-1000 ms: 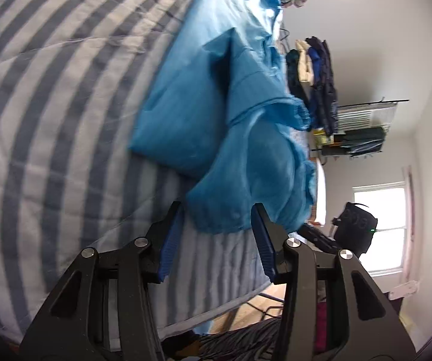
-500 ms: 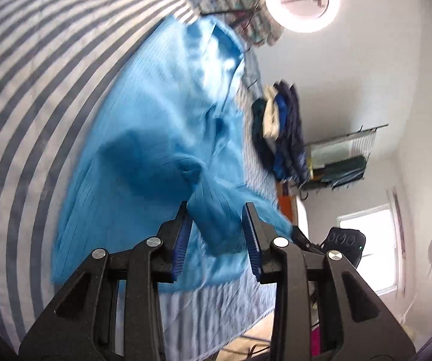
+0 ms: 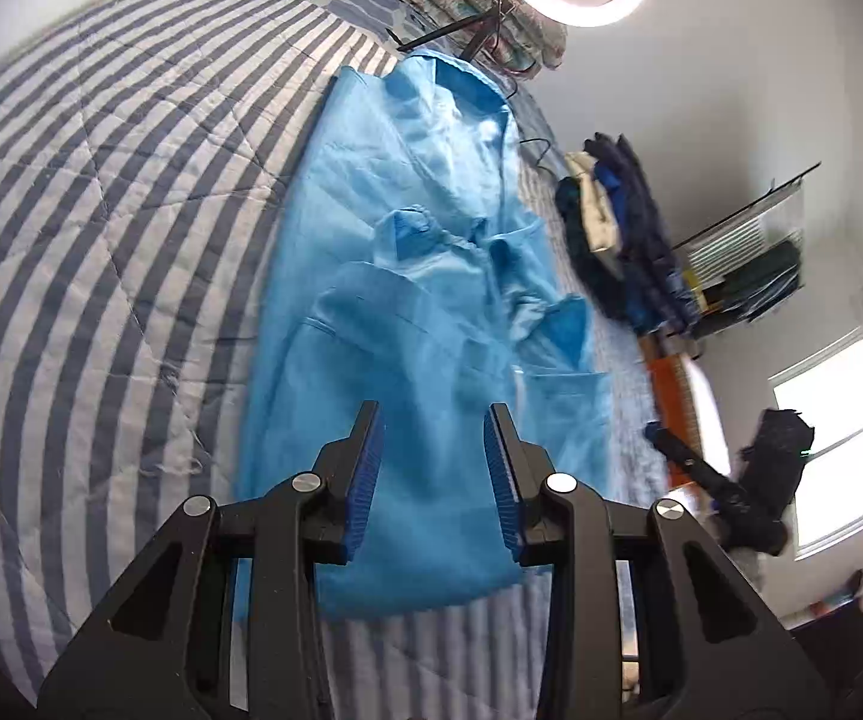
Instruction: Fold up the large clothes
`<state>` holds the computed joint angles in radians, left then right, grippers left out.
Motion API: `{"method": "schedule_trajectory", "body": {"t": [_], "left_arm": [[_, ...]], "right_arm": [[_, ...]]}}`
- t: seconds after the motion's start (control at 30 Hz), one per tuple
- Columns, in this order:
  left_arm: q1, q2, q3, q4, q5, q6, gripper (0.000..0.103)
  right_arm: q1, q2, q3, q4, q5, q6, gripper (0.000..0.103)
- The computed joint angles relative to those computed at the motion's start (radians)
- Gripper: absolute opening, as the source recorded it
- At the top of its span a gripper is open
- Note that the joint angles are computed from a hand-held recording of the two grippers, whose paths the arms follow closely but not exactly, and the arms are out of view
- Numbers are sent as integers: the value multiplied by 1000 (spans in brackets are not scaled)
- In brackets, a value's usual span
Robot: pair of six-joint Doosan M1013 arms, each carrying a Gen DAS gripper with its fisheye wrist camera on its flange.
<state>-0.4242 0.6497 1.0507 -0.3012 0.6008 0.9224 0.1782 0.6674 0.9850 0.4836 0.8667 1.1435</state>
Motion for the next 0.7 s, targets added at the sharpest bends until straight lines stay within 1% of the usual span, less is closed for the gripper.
{"method": "schedule_trajectory", "body": {"t": [0.03, 0.1, 0.13, 0.17, 0.2, 0.23, 0.3, 0.33, 0.37, 0.4, 0.43, 0.53, 0.57, 0.6, 0.63, 0.7], "left_arm": [[-5, 12, -21, 33, 24, 3, 33], [-21, 44, -79, 129, 83, 8, 33], [-28, 56, -100, 162, 105, 18, 33], [-34, 73, -130, 200, 137, 27, 33], [-43, 95, -166, 268, 182, 11, 33], [-49, 113, -194, 329, 223, -11, 33], [-53, 142, -230, 391, 289, -44, 33], [-50, 148, -231, 386, 292, -52, 33], [-50, 141, -208, 394, 261, -64, 30], [-52, 137, -198, 413, 251, -78, 27], [-52, 134, -192, 419, 247, -83, 27], [-49, 119, -164, 408, 213, -93, 27], [-47, 113, -154, 405, 203, -106, 27], [-48, 107, -149, 433, 209, -138, 27], [-49, 97, -137, 458, 199, -172, 27], [-43, 78, -113, 450, 156, -195, 27]], "right_arm": [[10, -2, 7, -29, -28, -11, 45], [23, -6, 27, -31, -81, -62, 42], [29, -3, 27, -29, -87, -79, 42], [32, 4, 18, -30, -77, -90, 40], [38, 18, -1, -51, -60, -88, 36], [46, 32, -19, -93, -51, -71, 34], [60, 58, -50, -191, -37, -7, 34], [66, 73, -69, -247, -21, 36, 34], [68, 84, -81, -290, -9, 68, 33], [69, 93, -89, -325, -6, 98, 31], [67, 99, -92, -337, -5, 115, 30], [55, 111, -108, -318, 28, 118, 30], [54, 109, -105, -316, 27, 114, 30], [54, 107, -104, -319, 25, 115, 30], [53, 104, -104, -317, 26, 118, 30], [43, 87, -88, -253, 5, 105, 30]]}}
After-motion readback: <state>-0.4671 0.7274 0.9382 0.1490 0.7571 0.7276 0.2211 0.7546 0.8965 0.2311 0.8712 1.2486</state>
